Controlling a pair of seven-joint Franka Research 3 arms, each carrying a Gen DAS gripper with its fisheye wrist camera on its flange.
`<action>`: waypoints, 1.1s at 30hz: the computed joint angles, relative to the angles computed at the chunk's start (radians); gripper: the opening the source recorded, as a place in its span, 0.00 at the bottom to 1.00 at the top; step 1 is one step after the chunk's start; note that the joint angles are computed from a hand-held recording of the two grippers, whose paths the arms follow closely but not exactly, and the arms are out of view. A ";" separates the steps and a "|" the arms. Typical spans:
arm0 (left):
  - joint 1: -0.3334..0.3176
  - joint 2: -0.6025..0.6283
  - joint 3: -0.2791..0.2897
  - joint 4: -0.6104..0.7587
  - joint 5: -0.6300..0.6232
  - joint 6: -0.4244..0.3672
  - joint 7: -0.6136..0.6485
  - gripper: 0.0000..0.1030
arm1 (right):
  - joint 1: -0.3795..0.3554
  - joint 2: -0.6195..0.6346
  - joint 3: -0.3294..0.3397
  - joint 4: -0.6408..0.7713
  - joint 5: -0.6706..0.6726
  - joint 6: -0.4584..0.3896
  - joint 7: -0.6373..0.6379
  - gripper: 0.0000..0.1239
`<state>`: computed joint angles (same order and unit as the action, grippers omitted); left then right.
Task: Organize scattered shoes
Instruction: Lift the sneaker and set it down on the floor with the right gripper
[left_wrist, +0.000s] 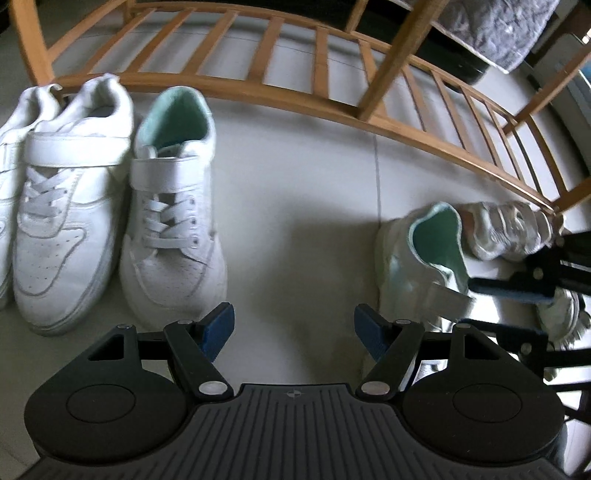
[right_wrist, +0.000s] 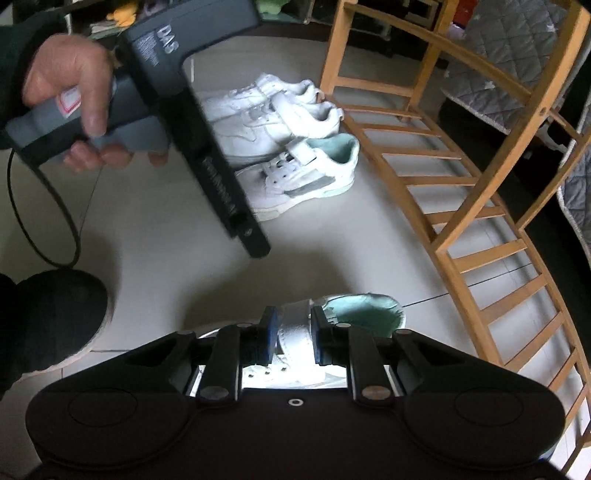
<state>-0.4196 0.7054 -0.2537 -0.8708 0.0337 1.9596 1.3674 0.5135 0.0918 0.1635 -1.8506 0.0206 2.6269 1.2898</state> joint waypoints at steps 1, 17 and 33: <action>-0.001 0.003 -0.005 0.005 -0.003 -0.003 0.011 0.71 | -0.001 -0.004 -0.001 -0.004 0.003 0.002 0.008 0.21; -0.043 0.030 -0.049 0.037 -0.075 -0.087 0.184 0.71 | -0.049 -0.035 -0.019 -0.039 0.028 -0.025 0.237 0.56; -0.091 0.074 -0.035 0.090 -0.058 -0.186 0.241 0.71 | -0.049 0.003 -0.022 -0.004 0.035 -0.024 0.239 0.63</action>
